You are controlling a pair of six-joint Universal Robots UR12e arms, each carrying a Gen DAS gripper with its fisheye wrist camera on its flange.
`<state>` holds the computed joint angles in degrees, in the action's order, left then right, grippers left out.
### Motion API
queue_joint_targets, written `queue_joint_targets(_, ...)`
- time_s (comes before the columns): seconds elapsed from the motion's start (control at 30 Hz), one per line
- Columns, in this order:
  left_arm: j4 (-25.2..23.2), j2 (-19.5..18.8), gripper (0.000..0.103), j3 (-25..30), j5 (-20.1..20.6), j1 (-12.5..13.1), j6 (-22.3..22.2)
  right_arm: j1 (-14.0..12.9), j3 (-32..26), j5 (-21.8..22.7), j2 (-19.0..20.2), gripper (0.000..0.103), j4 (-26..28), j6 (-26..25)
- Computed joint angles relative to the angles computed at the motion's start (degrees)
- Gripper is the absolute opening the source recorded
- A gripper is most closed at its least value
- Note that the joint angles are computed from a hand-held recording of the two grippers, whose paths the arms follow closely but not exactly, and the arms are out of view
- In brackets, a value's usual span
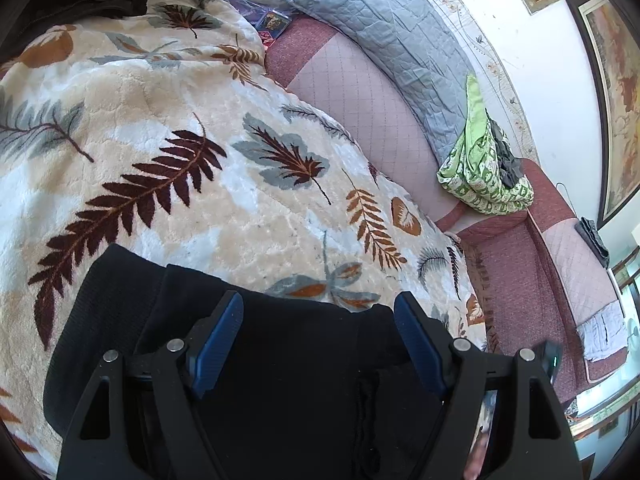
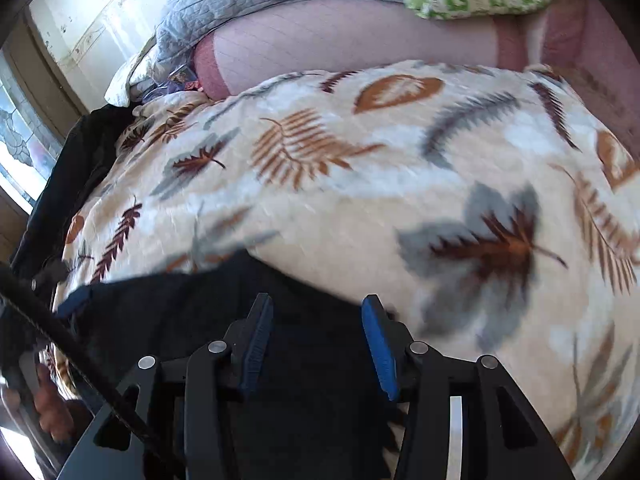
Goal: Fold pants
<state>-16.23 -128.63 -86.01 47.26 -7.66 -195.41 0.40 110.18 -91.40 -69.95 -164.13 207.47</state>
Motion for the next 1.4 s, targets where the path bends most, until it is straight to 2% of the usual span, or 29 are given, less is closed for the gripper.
queue_joint_targets(0.07, 1.37, 0.2, 0.077, -0.46, 0.58, 0.05, -0.6, -0.23, 3.03, -0.04, -1.62, 0.051, -1.38, 1.82)
queue_joint_targets(0.13, 5.05, 0.74, 0.077, -1.8, 1.29, 0.5, -2.28, -0.5, 5.18, 0.02, -2.85, 0.052, -2.33, 2.87)
queue_joint_targets(0.23, 12.86, 2.29, 0.077, -5.26, 4.03, 1.97, -6.02, -0.83, 6.85, 1.16, -4.15, 0.052, -3.58, 1.76)
queue_joint_targets(0.3, 16.29, 3.45, 0.078, -7.77, 6.62, 3.26, -8.63, -0.76, 6.55, 2.54, -4.3, 0.061, -4.24, 0.33)
queue_joint_targets(0.4, 16.39, 4.81, 0.079, -10.43, 10.06, 4.79, -11.38, -0.18, 4.45, 6.44, -3.4, 0.067, -4.79, -3.04)
queue_joint_targets(0.5, 12.63, 5.61, 0.079, -12.16, 12.06, 5.62, -11.54, 1.35, 0.18, 10.19, -1.15, 0.068, -2.46, -7.98)
queue_joint_targets(0.63, 9.32, 6.03, 0.079, -13.89, 9.34, 5.88, -9.24, 4.04, -6.41, 15.49, 2.87, 0.068, 2.73, -13.42)
queue_joint_targets(0.7, 7.27, 6.18, 0.079, -14.28, 8.84, 5.39, -7.49, 5.37, -10.49, 18.0, 5.19, 0.069, 6.91, -16.32)
queue_joint_targets(0.77, 6.83, 6.51, 0.079, -14.6, 11.21, 4.52, -6.24, 6.75, -14.37, 18.33, 7.23, 0.069, 10.87, -18.56)
queue_joint_targets(0.8, 6.79, 6.74, 0.079, -14.66, 12.59, 4.04, -5.42, 7.5, -17.32, 19.02, 8.71, 0.07, 14.42, -19.88)
queue_joint_targets(0.87, 6.71, 6.61, 0.079, -14.52, 12.46, 3.73, -5.34, 8.37, -21.74, 19.78, 10.98, 0.071, 19.68, -20.83)
queue_joint_targets(0.97, 7.14, 6.61, 0.079, -14.65, 12.42, 3.68, -6.1, 9.45, -30.29, 21.06, 15.31, 0.074, 31.15, -21.18)
queue_joint_targets(1.03, 7.17, 6.82, 0.06, -14.92, 11.67, 3.88, -6.12, 10.27, -36.06, 20.17, 18.27, 0.075, 38.89, -20.86)
queue_joint_targets(1.07, 6.39, 6.95, 0.044, -14.89, 11.79, 3.83, -5.71, 10.74, -38.74, 19.11, 19.67, 0.076, 42.25, -20.74)
queue_joint_targets(1.1, 5.59, 7.09, 0.042, -14.85, 12.99, 3.65, -5.36, 11.33, -41.34, 17.29, 21.0, 0.078, 45.47, -20.5)
queue_joint_targets(1.17, 6.12, 7.02, 0.042, -15.11, 12.21, 3.88, -6.78, 12.54, -46.64, 13.12, 23.73, 0.082, 51.98, -20.13)
queue_joint_targets(1.23, 6.65, 6.89, 0.048, -15.25, 11.56, 4.01, -7.86, 13.76, -51.89, 9.31, 26.47, 0.086, 58.93, -20.63)
queue_joint_targets(1.3, 8.08, 6.56, 0.068, -15.42, 10.12, 4.09, -9.09, 14.93, -55.46, 5.34, 28.36, 0.089, 63.12, -21.76)
queue_joint_targets(1.33, 8.81, 6.25, 0.075, -15.16, 9.48, 3.9, -8.99, 15.57, -57.22, 3.18, 29.37, 0.089, 65.15, -22.24)
queue_joint_targets(1.37, 8.71, 6.21, 0.08, -15.01, 9.34, 3.64, -8.03, 15.96, -58.21, 1.88, 30.01, 0.092, 66.3, -22.52)
queue_joint_targets(1.4, 8.16, 6.39, 0.08, -14.99, 10.92, 3.22, -7.39, 16.39, -59.05, 0.55, 30.61, 0.095, 67.33, -23.04)
